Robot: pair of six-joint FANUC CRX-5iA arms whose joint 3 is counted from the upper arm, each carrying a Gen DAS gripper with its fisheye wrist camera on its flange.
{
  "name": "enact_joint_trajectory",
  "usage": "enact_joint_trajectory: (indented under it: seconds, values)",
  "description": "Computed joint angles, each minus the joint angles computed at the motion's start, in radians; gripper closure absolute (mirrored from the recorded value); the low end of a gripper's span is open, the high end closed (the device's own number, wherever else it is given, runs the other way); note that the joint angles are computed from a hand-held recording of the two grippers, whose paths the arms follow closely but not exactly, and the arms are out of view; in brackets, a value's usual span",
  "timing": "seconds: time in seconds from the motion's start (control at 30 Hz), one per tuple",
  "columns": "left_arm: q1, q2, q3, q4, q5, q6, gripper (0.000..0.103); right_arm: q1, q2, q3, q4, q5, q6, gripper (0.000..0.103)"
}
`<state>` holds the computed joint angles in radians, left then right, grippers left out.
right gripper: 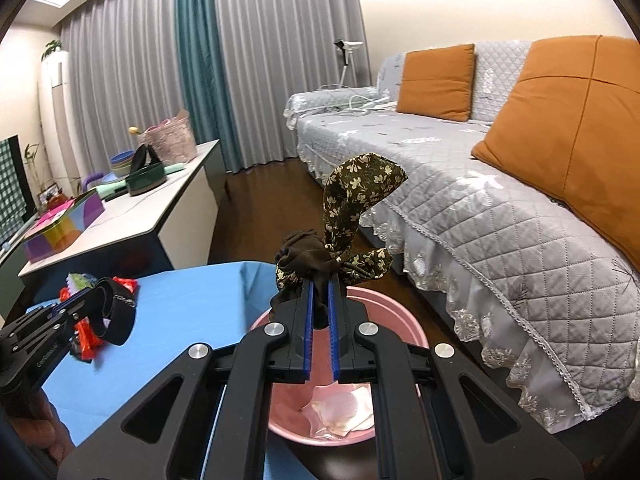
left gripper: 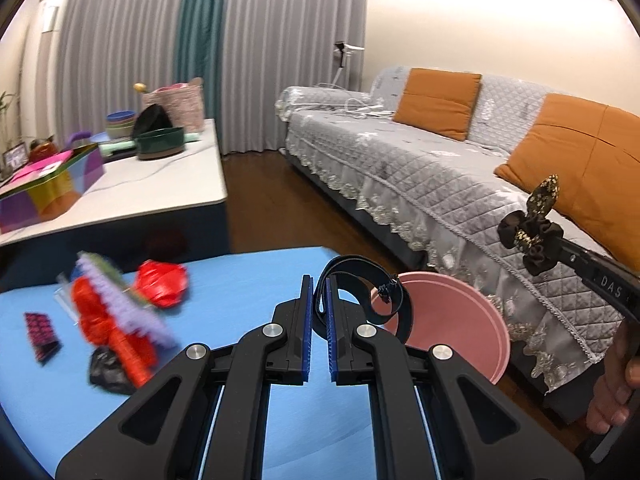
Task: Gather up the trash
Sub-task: 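Carry the brown cloth and black strap over the pink bin with both grippers, then open both grippers dropping the cloth and strap into the pink bin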
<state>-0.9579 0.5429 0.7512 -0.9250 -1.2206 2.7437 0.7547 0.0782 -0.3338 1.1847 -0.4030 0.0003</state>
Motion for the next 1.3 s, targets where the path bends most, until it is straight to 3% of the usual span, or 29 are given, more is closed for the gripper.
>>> enact_joint_trajectory:
  seconds: [0.47,0.77,0.83,0.9,0.93,0.97,1.03,1.3]
  values:
    - [0.085,0.216,0.287,0.156,0.094,-0.217,0.097,-0.068,0.04,0.031,-0.045,0.021,-0.004,0.096]
    - [0.114,0.299,0.388,0.239,0.092,-0.285,0.097,-0.066,0.071,0.066,-0.141,0.007,0.085,0.095]
    - [0.127,0.304,0.393,0.28,0.104,-0.316,0.096,-0.053,0.08,0.095,-0.229,-0.01,0.166,0.09]
    - [0.132,0.307,0.396,0.298,0.101,-0.339,0.088,-0.051,0.082,0.1,-0.225,-0.031,0.157,0.09]
    - [0.13,0.303,0.39,0.293,0.099,-0.336,0.079,-0.05,0.082,0.106,-0.242,-0.039,0.166,0.088]
    - [0.127,0.29,0.371,0.283,0.101,-0.322,0.076,-0.05,0.081,0.109,-0.257,-0.043,0.169,0.083]
    - [0.123,0.265,0.334,0.27,0.102,-0.292,0.076,-0.049,0.08,0.114,-0.276,-0.053,0.168,0.076]
    - [0.091,0.134,0.164,0.184,0.089,-0.171,0.076,-0.026,0.061,0.101,-0.242,-0.046,0.157,0.076]
